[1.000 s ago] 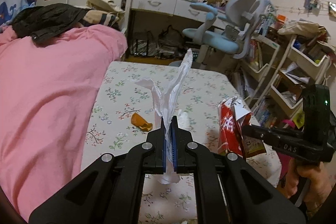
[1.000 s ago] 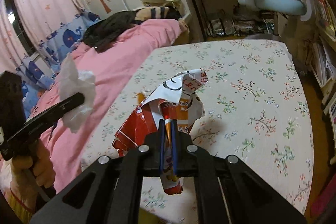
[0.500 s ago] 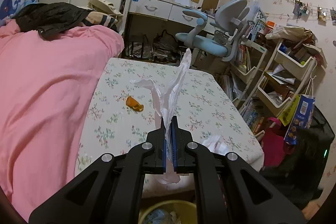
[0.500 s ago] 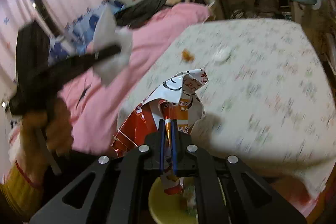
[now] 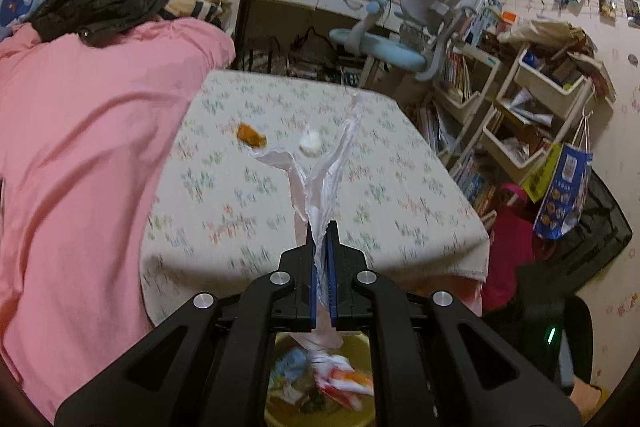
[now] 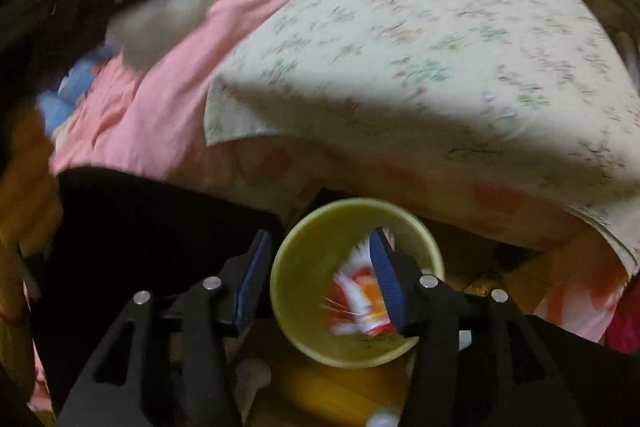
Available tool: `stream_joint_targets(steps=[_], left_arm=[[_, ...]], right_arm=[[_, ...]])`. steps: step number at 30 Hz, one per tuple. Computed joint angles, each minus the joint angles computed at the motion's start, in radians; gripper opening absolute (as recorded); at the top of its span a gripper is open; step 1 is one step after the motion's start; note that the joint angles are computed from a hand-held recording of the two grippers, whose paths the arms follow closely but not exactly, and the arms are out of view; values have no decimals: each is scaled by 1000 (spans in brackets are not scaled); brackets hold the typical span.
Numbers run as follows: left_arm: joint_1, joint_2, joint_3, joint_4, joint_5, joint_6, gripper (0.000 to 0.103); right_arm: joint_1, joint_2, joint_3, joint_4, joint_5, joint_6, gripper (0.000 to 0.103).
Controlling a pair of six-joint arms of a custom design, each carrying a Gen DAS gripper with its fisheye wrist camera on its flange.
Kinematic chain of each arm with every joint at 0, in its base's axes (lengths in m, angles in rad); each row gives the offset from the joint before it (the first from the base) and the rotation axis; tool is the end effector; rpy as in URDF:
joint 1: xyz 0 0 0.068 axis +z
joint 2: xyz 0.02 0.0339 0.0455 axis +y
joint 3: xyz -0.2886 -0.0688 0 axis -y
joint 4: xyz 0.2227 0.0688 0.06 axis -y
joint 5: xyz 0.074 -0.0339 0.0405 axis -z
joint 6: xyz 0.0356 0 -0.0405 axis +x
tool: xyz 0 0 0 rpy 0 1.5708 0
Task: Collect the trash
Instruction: 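Open both tools to drop the tissue and wrapper into the bucket, then move both open tools back toward the last orange peel and tissue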
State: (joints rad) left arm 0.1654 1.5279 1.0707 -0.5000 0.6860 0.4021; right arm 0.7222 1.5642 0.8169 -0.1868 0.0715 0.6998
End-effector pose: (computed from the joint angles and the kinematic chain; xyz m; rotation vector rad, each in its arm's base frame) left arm 0.2921 0.0259 0.2743 0.5326 2.2642 -0.5874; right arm 0.2173 0.1880 0.2067 0.0015 2.5722 0.4835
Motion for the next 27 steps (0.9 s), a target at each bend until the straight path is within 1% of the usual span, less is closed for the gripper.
stream_joint_targets(steps=[1, 2, 4, 8, 11, 12, 14, 15, 16, 18, 20, 21, 23, 27], left_arm=[[-7, -10, -15, -9, -12, 5, 4], [-12, -16, -26, -13, -21, 7, 4], [-26, -34, -57, -24, -40, 14, 4], [-68, -77, -133, -53, -97, 50, 4], [-110, -94, -182, -76, -148, 74, 4], [-123, -100, -202, -77, -168, 79, 6], [-140, -94, -225, -87, -204, 84, 21], [-149, -89, -235, -94, -230, 80, 42], [-155, -90, -248, -90, -254, 72, 59], [-160, -99, -269, -78, -269, 72, 62], [-149, -109, -267, -82, -259, 77, 64], [-144, -115, -266, -79, -254, 71, 67], [-126, -134, -254, -67, -234, 55, 68], [-95, -191, -249, 10, -201, -1, 73]], right_arm=[[-8, -22, -17, 8, 20, 14, 55], [-16, -54, -37, 15, 62, 37, 59], [-24, -110, -80, 43, 113, 74, 59], [-35, -191, -138, 82, 201, 125, 63], [-33, -230, -157, 96, 242, 142, 63], [-31, -236, -162, 101, 252, 142, 63], [-40, -237, -165, 117, 261, 136, 63], [-40, -240, -172, 127, 269, 137, 65], [-39, -254, -178, 121, 275, 139, 66], [-32, -256, -182, 125, 296, 151, 67], [-26, -255, -183, 126, 305, 157, 68], [-18, -260, -184, 120, 313, 163, 68], [-7, -260, -181, 112, 331, 165, 68], [24, -256, -163, 98, 396, 151, 68]])
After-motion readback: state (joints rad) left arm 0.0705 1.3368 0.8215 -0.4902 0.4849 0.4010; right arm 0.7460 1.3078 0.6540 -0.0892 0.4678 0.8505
